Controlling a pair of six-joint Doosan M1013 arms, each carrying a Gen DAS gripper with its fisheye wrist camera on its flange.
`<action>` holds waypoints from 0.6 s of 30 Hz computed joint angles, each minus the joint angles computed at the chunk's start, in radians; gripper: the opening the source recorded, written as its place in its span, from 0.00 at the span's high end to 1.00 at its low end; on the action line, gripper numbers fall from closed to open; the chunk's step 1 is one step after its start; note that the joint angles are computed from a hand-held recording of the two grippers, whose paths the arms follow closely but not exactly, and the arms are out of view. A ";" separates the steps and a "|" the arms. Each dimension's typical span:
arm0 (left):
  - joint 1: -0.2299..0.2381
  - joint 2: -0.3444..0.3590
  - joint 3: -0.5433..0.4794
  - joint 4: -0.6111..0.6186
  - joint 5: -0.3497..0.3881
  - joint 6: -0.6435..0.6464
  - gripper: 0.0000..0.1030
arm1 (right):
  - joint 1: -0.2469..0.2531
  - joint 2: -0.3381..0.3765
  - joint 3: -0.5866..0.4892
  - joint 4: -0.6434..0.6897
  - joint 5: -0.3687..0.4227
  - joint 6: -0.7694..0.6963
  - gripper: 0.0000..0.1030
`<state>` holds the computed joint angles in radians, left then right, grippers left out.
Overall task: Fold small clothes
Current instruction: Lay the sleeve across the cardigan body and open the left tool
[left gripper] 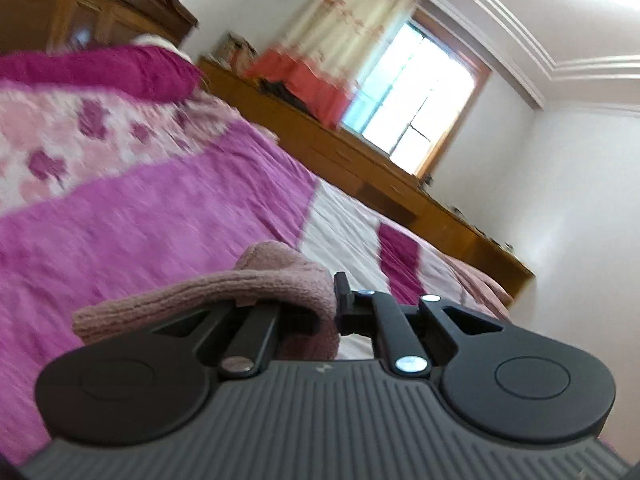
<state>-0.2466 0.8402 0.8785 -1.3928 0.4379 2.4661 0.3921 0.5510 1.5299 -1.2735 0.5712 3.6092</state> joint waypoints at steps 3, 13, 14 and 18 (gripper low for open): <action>-0.019 0.012 -0.010 0.049 0.033 -0.063 0.91 | 0.000 -0.004 0.007 -0.016 0.000 0.021 0.25; -0.057 0.054 -0.040 0.344 0.110 -0.297 0.91 | -0.008 -0.009 0.022 -0.019 -0.008 0.065 0.25; -0.058 0.060 -0.043 0.365 0.124 -0.317 0.91 | -0.009 -0.008 0.021 -0.020 -0.010 0.067 0.25; -0.063 0.068 -0.045 0.441 0.165 -0.361 0.90 | -0.012 -0.007 0.021 -0.016 -0.013 0.066 0.25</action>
<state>-0.3099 0.9084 0.8331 -0.9521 0.6033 2.1053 0.3803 0.5441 1.5508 -1.2896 0.5581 3.6751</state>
